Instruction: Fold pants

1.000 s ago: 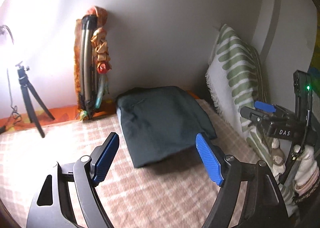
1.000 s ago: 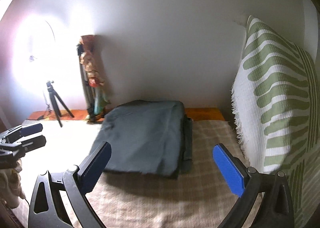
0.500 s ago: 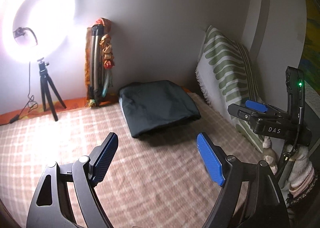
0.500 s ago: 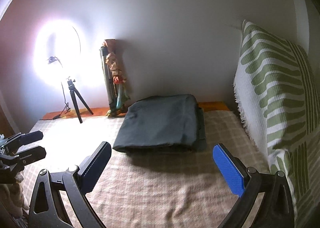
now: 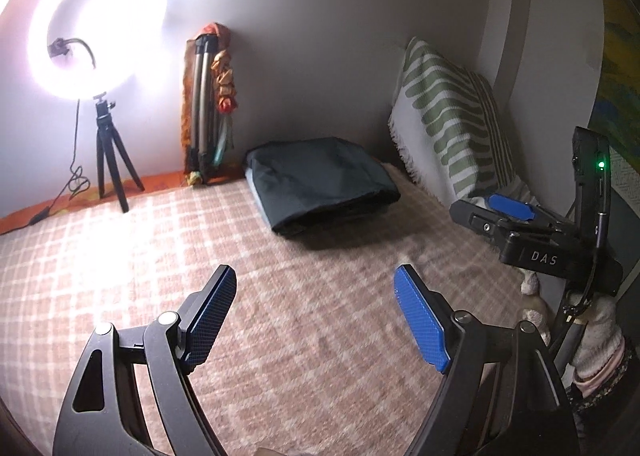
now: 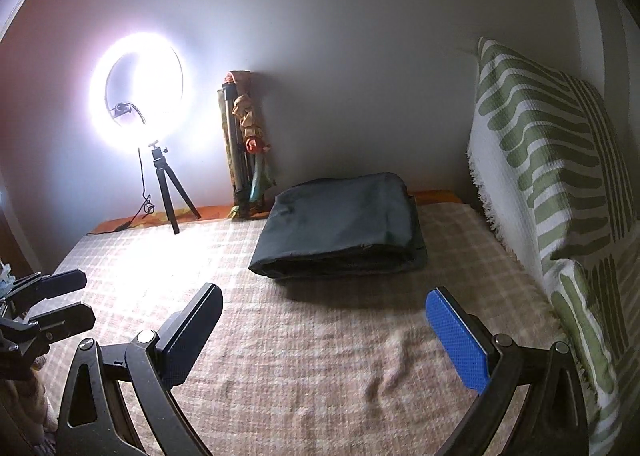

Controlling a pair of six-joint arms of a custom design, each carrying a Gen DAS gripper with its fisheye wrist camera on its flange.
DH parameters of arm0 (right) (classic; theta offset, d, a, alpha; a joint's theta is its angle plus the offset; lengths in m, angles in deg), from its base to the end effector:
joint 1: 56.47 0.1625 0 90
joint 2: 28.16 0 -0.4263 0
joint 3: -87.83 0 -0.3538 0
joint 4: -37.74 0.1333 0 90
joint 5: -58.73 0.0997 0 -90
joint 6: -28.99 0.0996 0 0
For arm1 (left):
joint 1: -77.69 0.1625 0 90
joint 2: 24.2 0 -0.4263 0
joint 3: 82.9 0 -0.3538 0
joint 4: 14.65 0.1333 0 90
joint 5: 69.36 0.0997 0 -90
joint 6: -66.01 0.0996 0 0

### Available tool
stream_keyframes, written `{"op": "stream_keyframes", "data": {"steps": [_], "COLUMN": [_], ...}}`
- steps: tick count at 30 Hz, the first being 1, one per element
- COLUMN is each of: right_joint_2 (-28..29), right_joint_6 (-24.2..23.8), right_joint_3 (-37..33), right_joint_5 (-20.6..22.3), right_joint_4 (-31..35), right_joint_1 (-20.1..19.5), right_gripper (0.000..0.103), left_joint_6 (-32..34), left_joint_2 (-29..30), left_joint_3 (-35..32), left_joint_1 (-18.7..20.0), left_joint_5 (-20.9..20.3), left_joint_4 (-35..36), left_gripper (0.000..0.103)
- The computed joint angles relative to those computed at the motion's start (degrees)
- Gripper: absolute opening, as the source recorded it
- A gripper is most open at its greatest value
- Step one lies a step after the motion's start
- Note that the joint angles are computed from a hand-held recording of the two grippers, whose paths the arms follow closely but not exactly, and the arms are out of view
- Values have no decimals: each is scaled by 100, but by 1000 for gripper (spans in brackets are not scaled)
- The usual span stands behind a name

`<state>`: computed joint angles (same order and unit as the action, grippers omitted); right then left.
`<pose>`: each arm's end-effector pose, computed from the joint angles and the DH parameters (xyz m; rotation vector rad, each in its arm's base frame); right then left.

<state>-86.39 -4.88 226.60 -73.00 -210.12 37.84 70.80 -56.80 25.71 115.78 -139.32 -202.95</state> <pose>0.0951 -0.3709 0.2569 0.0712 -1.9126 1.2381 -0.3472 -0.4849 0.0001 1.2834 2.5904 -0.7258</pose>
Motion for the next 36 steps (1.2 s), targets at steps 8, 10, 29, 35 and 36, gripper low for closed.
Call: {"op": "stream_keyframes", "data": {"steps": [8,10,29,35,36], "right_joint_2": [268,326,681,662,650], "right_joint_6": [-128,-161,-326,-292,-276], "right_joint_3": [-21,-16,-39,12,12], "right_joint_5": [-118,-74,-15,-31,-24], "right_joint_4": [-342,-440,-703,-752,-717], "right_joint_1": [69,34,-189,-238,-251], "right_gripper": [103,103,103,103,103], "left_joint_6": [42,58,-4,78,119], "left_joint_2": [49,65,145,192,205], "left_joint_3": [105,117,223,211,224], "left_joint_1": [37,35,65,9,-14], "left_joint_5": [174,227,555,841,912], "left_joint_4": [-241,-280,-552,-458,-480], "left_gripper": [81,81,88,88,88]}}
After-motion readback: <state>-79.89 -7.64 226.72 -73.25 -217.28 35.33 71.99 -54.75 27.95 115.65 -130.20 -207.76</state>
